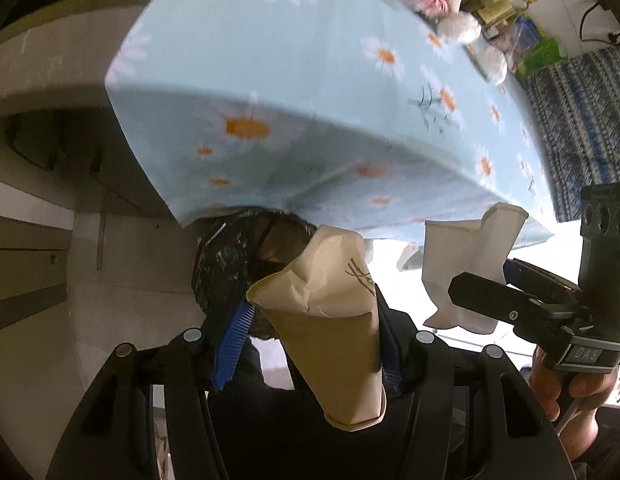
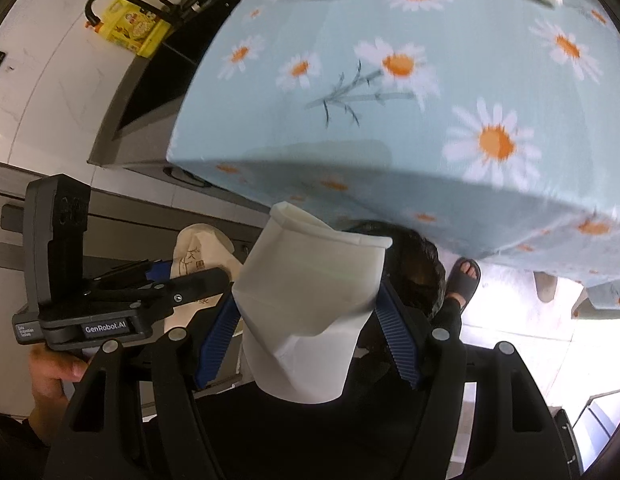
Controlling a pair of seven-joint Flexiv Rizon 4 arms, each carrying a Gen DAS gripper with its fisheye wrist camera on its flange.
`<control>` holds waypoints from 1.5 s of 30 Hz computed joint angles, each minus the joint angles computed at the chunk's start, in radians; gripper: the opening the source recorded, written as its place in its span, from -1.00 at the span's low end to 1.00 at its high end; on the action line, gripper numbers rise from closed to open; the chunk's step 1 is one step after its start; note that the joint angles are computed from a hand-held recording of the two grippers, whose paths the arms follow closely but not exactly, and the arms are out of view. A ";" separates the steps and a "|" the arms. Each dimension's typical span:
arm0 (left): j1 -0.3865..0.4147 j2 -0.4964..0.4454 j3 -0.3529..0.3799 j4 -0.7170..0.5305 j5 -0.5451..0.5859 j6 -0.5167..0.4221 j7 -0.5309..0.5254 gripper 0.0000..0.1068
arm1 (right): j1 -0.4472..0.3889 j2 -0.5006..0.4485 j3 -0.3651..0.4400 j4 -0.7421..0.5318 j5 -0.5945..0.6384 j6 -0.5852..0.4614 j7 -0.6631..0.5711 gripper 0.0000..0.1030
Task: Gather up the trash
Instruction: 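Carry both cups down to the black bin and open both tools, then raise both tools back toward the remaining trash on the tablecloth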
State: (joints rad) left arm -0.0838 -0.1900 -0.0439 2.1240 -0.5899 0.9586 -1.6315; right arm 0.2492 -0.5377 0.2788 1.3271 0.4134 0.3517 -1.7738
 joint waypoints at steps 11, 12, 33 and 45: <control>-0.001 -0.032 -0.008 -0.013 0.005 -0.050 -0.010 0.20 | -0.015 -0.013 -0.008 -0.001 0.013 -0.023 0.050 0.58; -0.001 -0.034 -0.007 -0.012 0.004 -0.049 -0.012 0.20 | -0.017 -0.015 -0.008 -0.003 0.016 -0.024 0.055 0.58; -0.002 -0.028 0.006 -0.049 0.115 -0.052 -0.028 0.20 | -0.029 0.005 -0.012 0.007 0.013 0.014 0.074 0.58; -0.010 0.004 0.004 -0.068 0.125 -0.017 -0.002 0.16 | -0.046 0.045 -0.014 0.018 0.037 0.075 0.068 0.58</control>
State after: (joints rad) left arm -0.0938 -0.1857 -0.0400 2.0562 -0.4651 0.9415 -1.6335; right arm 0.2027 -0.4923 0.2647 1.3455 0.4505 0.4271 -1.7062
